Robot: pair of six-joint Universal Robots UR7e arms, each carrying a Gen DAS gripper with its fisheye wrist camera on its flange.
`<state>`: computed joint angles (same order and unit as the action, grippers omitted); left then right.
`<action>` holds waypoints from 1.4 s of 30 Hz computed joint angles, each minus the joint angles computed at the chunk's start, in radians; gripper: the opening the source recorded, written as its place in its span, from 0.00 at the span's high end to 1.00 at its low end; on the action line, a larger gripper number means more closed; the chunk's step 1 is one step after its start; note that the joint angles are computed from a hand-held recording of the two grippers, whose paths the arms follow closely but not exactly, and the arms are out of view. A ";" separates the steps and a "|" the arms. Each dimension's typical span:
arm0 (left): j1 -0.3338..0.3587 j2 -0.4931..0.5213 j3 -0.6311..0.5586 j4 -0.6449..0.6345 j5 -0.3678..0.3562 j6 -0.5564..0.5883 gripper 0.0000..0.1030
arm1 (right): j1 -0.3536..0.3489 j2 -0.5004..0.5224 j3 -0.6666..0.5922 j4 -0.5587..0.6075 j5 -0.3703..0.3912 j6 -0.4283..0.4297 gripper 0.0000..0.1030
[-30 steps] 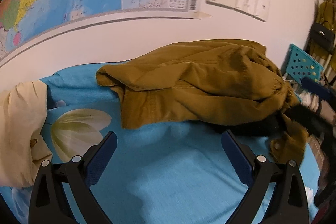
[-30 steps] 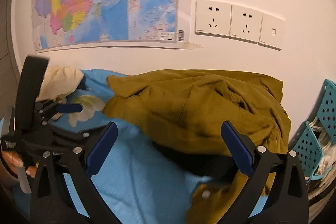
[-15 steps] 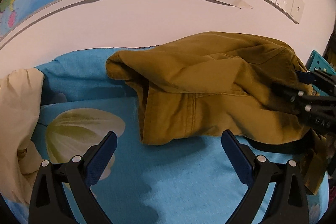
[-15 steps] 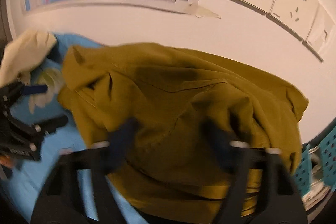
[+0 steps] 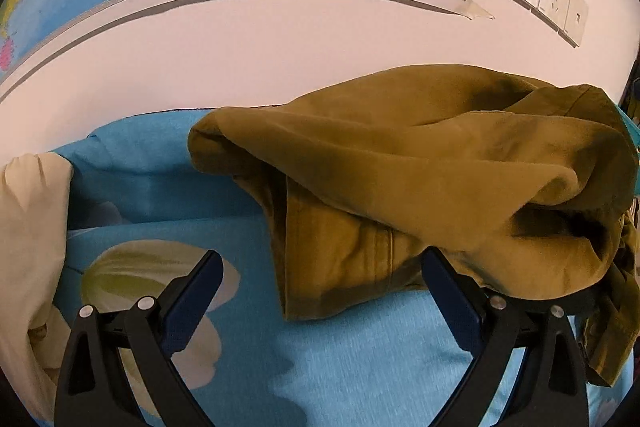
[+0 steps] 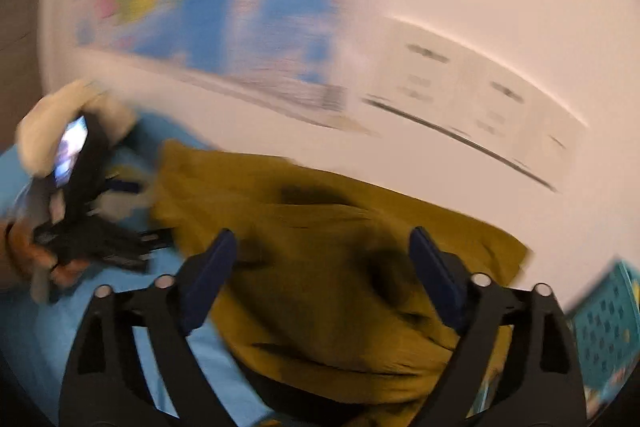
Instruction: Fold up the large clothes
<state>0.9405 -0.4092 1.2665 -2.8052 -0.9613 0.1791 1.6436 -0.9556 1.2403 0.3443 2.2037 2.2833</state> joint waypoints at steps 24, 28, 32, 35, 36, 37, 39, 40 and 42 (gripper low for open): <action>0.042 -0.152 0.206 -0.083 -0.302 0.166 0.07 | 0.003 -0.058 -0.314 0.252 -0.131 0.310 0.95; 0.048 -0.111 0.145 -0.051 -0.382 0.112 0.07 | -0.001 -0.093 -0.283 0.241 -0.159 0.347 0.95; 0.032 -0.054 0.117 -0.090 -0.286 0.163 0.16 | 0.003 -0.110 -0.264 0.225 -0.169 0.360 0.95; 0.052 -0.058 0.063 0.006 -0.354 0.126 0.77 | 0.027 -0.174 -0.205 0.187 -0.159 0.355 0.95; 0.049 -0.065 0.065 -0.008 -0.356 0.131 0.88 | 0.038 -0.189 -0.196 0.182 -0.149 0.349 0.95; 0.042 -0.080 0.077 -0.050 -0.367 0.146 0.91 | 0.053 -0.202 -0.186 0.168 -0.136 0.339 0.95; 0.028 -0.110 0.095 -0.122 -0.397 0.153 0.93 | 0.097 -0.244 -0.157 0.123 -0.098 0.308 0.96; 0.023 -0.136 0.098 -0.144 -0.441 0.149 0.93 | 0.120 -0.266 -0.146 0.099 -0.085 0.295 0.96; 0.007 -0.176 0.097 -0.174 -0.495 0.156 0.94 | 0.177 -0.331 -0.103 0.032 -0.088 0.261 0.96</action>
<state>0.9470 -0.5852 1.3632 -2.9792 -1.4562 0.3353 1.8203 -1.2862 1.1376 0.3761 2.1162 2.5447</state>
